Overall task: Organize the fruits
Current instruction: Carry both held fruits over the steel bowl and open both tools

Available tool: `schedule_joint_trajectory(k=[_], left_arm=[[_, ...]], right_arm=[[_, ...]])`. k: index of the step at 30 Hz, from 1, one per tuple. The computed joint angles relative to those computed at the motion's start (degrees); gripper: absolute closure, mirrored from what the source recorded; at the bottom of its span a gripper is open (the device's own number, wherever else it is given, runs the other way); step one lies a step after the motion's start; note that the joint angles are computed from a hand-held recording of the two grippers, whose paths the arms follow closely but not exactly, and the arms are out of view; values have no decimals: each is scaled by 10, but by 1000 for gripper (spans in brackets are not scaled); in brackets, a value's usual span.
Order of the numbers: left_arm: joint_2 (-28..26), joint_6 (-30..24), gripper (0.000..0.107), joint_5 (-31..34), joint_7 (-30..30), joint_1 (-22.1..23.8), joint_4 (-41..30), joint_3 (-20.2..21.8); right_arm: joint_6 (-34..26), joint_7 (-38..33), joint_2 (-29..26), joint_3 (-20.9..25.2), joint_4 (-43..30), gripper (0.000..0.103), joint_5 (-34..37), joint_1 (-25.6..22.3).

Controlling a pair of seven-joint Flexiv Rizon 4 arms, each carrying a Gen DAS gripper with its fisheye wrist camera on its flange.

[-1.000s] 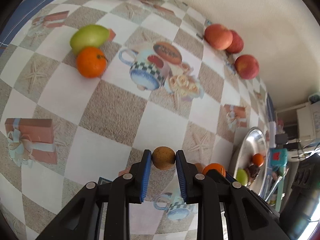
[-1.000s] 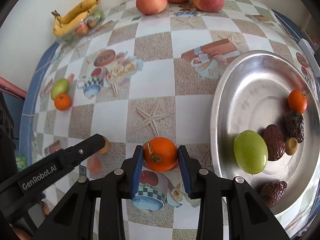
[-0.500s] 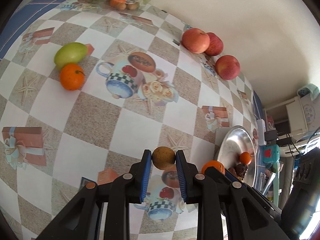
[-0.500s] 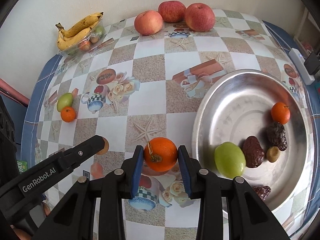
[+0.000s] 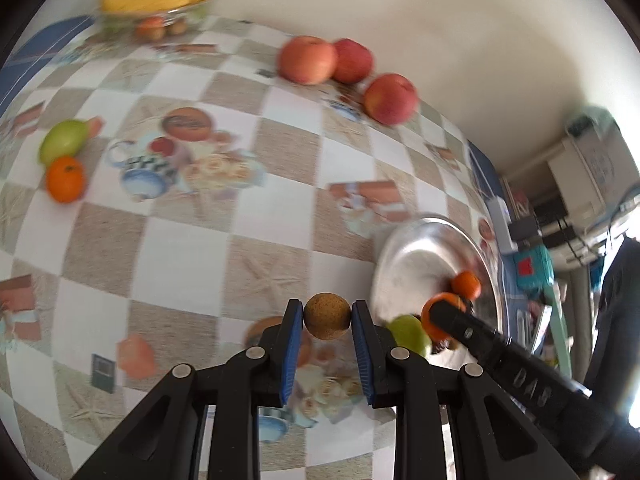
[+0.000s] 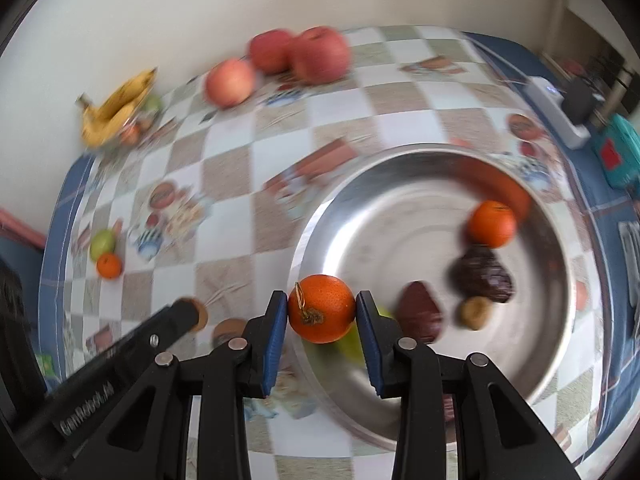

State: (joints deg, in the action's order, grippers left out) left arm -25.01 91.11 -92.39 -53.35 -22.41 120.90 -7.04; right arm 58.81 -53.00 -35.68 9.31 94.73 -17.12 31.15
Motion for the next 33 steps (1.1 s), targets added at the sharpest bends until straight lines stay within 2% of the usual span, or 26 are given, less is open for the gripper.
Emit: schedule_joint_trajectory(k=[9, 14, 18, 23, 28, 30, 32, 33], left_arm=[[-22, 9, 80, 72, 19, 4, -24, -44], [-32, -9, 80, 192, -54, 15, -21, -44], [-33, -16, 78, 247, -86, 32, -14, -50], [-33, -23, 69, 285, -126, 65, -4, -71], [-29, -5, 67, 302, -144, 107, 10, -110], [-28, -6, 60, 322, -166, 112, 14, -105], [-25, -9, 45, 341, -193, 115, 18, -96], [-24, -10, 43, 348, -207, 118, 21, -92]], right_arm=[[-5, 62, 23, -32, 26, 66, -6, -22], [-5, 75, 26, -31, 31, 66, -12, -35], [-9, 76, 23, -25, 29, 66, -11, -40], [-17, 80, 22, -24, 27, 66, -11, -39], [-18, 82, 22, -23, 28, 65, -12, -39], [-19, 81, 21, -23, 26, 65, -12, -39], [-20, 80, 21, -23, 26, 65, -13, -39], [-20, 81, 21, -23, 25, 65, -14, -38]])
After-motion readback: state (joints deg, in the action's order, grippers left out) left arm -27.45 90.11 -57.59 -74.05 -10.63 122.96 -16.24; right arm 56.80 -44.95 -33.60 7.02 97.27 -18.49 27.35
